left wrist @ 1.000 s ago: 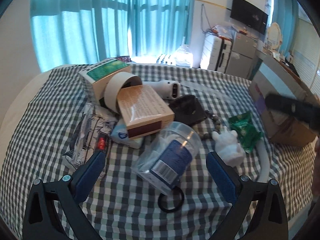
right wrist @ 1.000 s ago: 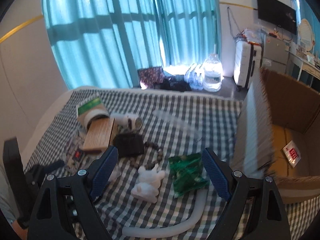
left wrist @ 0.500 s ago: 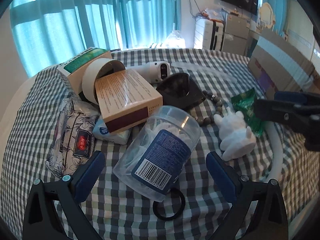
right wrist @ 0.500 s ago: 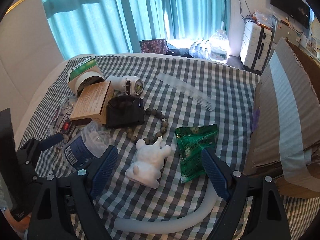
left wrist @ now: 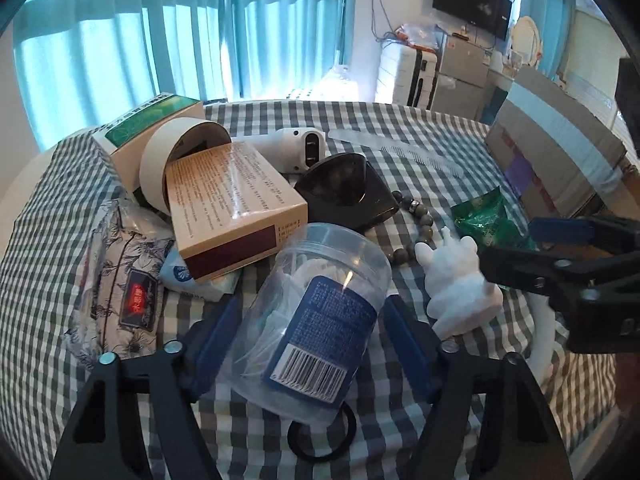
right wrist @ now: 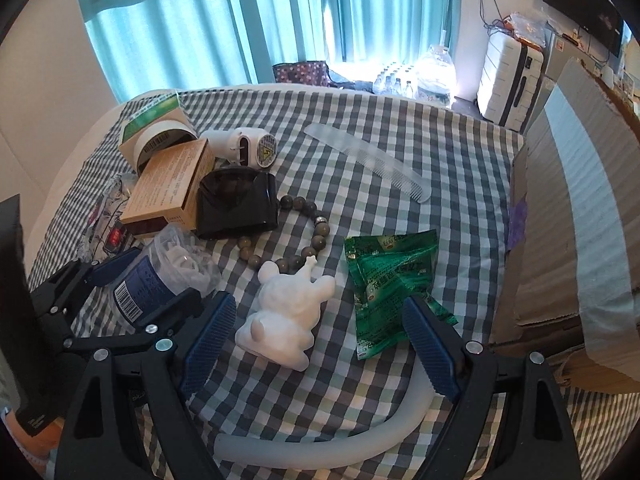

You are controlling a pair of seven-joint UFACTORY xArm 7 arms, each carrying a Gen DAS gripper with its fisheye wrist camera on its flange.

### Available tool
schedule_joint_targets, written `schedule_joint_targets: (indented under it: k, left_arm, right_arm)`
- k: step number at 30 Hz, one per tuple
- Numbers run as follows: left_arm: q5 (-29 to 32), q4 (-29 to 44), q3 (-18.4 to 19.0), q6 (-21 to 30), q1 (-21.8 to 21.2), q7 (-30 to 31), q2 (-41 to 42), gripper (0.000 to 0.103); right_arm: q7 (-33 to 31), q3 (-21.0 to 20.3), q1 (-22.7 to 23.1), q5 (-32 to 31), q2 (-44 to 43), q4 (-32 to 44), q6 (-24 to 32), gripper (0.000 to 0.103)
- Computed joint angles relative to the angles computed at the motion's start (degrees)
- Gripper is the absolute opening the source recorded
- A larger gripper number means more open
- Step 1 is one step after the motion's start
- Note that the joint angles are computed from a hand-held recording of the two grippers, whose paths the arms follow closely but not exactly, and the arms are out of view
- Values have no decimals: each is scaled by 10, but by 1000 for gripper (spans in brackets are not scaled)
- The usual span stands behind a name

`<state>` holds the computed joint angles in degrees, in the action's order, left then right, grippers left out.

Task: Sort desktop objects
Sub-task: 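Grasp the clear blue-label jar with the left tool while the right tool grasps the white figurine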

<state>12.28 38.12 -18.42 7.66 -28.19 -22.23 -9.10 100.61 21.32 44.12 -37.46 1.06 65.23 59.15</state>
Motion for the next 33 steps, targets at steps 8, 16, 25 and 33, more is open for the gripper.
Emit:
schedule_joint_targets:
  k: [8, 16, 25, 33]
  left_arm:
    - [-28, -2, 6, 31, -10, 19, -10, 73]
    - [54, -1, -5, 45, 14, -69, 15, 71]
    - [29, -26, 2, 52, 4, -84, -54, 61]
    - [-26, -58, -5, 96, 4, -89, -119, 61]
  right_arm:
    - [-8, -11, -5, 24, 27, 5, -30, 84]
    - [-32, -30, 4, 46, 60, 19, -49, 75]
    - [-44, -39, 15, 49, 66, 21, -59, 48]
    - [-16, -15, 37, 20, 35, 47, 7, 48]
